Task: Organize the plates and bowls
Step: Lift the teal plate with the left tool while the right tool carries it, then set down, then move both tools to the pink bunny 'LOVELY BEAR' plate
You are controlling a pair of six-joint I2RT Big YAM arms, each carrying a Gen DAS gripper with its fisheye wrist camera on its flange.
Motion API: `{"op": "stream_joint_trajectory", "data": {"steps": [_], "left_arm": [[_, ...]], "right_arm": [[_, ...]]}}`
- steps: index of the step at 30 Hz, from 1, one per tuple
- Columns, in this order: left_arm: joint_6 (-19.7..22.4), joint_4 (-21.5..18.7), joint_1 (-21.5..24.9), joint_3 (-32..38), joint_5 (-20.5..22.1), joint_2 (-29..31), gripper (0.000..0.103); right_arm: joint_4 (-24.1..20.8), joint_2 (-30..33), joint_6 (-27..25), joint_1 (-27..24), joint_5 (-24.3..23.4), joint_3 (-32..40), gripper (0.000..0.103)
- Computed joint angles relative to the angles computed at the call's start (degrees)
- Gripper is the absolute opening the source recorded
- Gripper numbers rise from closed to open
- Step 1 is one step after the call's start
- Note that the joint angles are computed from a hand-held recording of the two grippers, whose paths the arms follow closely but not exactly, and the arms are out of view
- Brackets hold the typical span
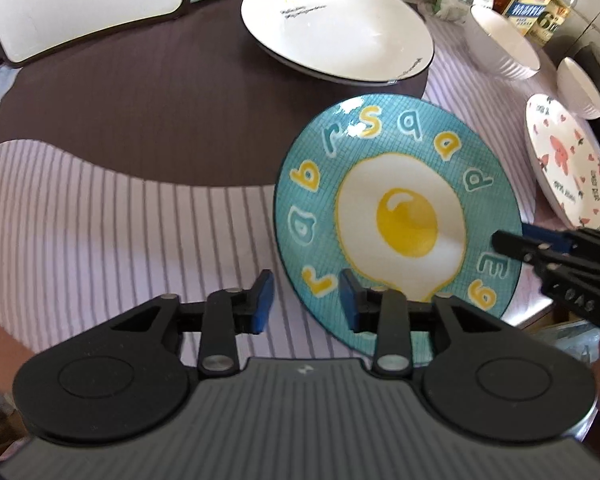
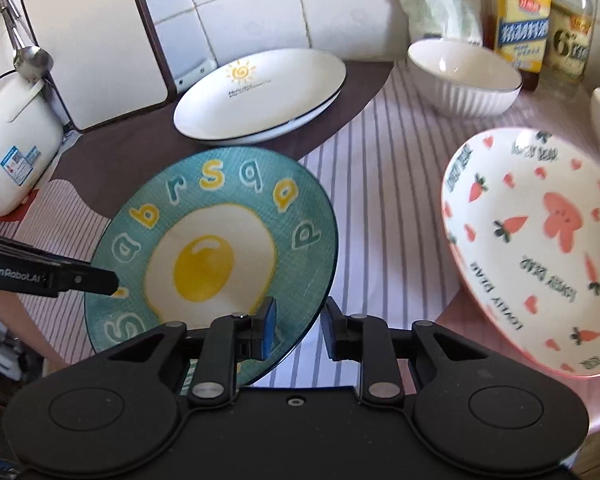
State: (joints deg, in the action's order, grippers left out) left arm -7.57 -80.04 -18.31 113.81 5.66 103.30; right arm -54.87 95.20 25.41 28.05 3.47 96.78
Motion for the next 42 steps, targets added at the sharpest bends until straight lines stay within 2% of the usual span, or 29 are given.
{"op": "stream_joint_trajectory", "data": {"steps": [3, 5, 7, 11, 14, 17, 20, 23, 27, 31, 37, 42], "left_arm": [[1.75, -2.84, -0.64, 1.54, -2.23, -0.25, 0.05], [2.58, -4.86, -1.05, 2.73, -3.08, -0.41, 0.052], [2.85, -6.33, -1.3, 3.84, -3.09, -0.69, 0.055], [3.48, -7.51, -2.18, 4.76, -3.02, -2.48, 0.063], [3.9, -8.14, -3.08, 5.79, -2.75, -3.67, 0.068], [4.28, -8.28, -4.21, 6.66, -3.41, -4.88, 0.076], [5.04, -7.23, -5.0, 6.4, -1.92, -6.72, 0.087], [5.09, -6.69, -5.93, 6.36, -1.77, -7.79, 0.088], [5.13, -7.89, -7.38, 8.04, -1.61, -8.08, 0.096], [5.46, -7.99, -8.93, 9.8, -1.7, -8.07, 0.101], [4.79, -7.86, -11.94, 13.47, -2.76, -6.5, 0.102], [4.27, -7.85, -14.28, 16.77, -2.98, -3.61, 0.102]], "right_arm": [[0.05, -1.63, 1.88, 0.03, 0.08, -0.48, 0.037], [-0.37, -2.85, 1.76, 0.32, 0.73, -0.39, 0.054], [-0.98, -3.91, 1.19, 0.62, 1.44, 0.0, 0.057], [-1.04, -6.61, 0.65, 0.86, 1.44, -0.24, 0.071], [-1.71, -8.47, 0.49, 1.17, 2.06, -0.56, 0.074], [-2.76, -10.53, -0.69, 1.79, 4.98, -0.7, 0.074], [0.54, -14.5, -2.65, 1.77, 4.82, -3.55, 0.075], [2.03, -17.61, -4.3, 2.36, 6.95, -5.12, 0.085], [3.24, -21.54, -4.93, 3.07, 10.54, -6.92, 0.088], [4.17, -25.61, -5.0, 3.49, 14.35, -9.19, 0.096], [4.78, -30.55, -4.53, 3.46, 20.2, -12.26, 0.099], [6.51, -33.75, -4.13, 2.04, 22.51, -15.37, 0.101]]}}
